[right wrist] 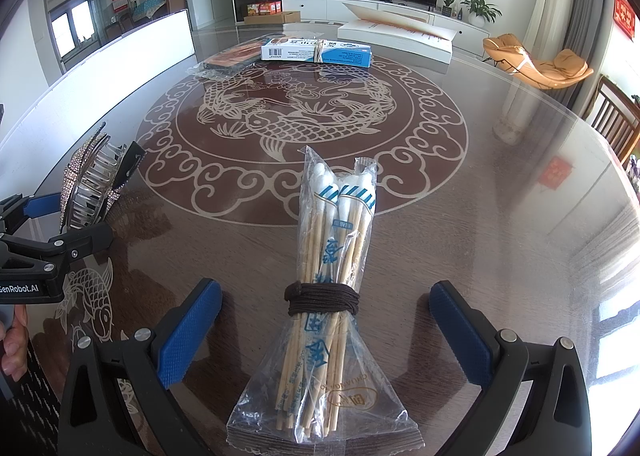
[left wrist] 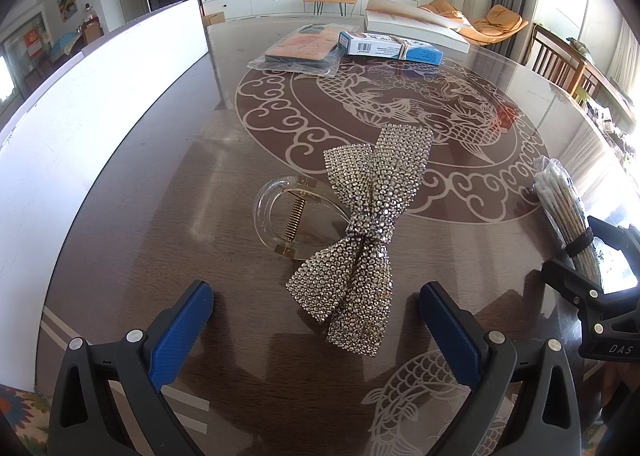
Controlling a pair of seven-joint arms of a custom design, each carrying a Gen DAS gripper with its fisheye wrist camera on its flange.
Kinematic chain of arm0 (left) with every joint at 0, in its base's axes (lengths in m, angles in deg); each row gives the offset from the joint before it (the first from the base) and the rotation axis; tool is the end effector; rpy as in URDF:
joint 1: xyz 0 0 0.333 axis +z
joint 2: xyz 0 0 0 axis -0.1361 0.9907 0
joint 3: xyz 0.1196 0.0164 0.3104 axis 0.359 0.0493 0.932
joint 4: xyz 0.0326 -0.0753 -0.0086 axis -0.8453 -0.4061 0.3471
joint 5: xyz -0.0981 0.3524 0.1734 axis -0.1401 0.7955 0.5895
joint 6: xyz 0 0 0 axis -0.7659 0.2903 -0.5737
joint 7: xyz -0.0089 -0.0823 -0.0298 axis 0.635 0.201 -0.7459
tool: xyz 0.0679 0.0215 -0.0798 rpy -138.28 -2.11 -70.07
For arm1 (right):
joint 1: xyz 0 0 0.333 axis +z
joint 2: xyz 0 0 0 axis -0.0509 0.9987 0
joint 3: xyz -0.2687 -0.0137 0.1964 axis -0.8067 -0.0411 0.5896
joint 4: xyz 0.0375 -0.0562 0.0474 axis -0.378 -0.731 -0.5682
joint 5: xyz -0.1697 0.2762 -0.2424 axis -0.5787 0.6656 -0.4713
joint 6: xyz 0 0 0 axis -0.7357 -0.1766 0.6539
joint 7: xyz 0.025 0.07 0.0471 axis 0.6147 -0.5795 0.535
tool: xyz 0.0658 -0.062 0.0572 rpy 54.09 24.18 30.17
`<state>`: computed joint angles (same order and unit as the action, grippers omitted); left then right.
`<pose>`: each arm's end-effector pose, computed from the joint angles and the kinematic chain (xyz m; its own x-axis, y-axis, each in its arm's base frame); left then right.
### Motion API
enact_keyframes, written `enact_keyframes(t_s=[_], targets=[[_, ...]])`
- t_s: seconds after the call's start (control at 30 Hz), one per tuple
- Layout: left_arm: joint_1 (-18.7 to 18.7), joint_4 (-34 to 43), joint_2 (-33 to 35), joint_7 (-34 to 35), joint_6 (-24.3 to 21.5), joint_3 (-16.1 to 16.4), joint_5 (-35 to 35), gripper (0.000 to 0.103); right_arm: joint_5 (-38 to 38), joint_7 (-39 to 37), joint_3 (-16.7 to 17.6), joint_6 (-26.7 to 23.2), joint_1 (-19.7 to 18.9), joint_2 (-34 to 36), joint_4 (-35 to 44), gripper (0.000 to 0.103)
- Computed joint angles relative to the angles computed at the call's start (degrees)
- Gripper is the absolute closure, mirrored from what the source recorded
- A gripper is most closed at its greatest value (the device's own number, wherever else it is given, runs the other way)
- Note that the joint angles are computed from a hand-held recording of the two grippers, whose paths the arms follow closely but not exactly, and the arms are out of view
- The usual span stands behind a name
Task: Organize objects
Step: 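Reach the left tool to the rhinestone bow clip while right tool holds chopsticks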
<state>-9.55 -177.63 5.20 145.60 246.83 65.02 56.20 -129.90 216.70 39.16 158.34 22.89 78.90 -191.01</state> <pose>0.6328 -0.0849 0.2642 -0.2693 -0.9631 0.0008 -0.8138 0.2271 -0.5350 0.6149 0.2733 0.3157 0.0129 -0.9998 0.0126 -0.8145 -0.0178 -0.5799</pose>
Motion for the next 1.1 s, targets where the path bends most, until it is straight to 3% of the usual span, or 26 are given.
enact_keyframes(t_s=[0.97, 1.1], targets=[[0.03, -0.11, 0.10, -0.21, 0.23, -0.11, 0.13, 0.000, 0.19, -0.17, -0.03, -0.02, 0.02, 0.09, 0.11, 0.000], [1.19, 0.66, -0.11, 0.65, -2.34, -1.01, 0.08, 0.000, 0.27, -0.23, -0.01, 0.03, -0.01, 0.13, 0.13, 0.000]])
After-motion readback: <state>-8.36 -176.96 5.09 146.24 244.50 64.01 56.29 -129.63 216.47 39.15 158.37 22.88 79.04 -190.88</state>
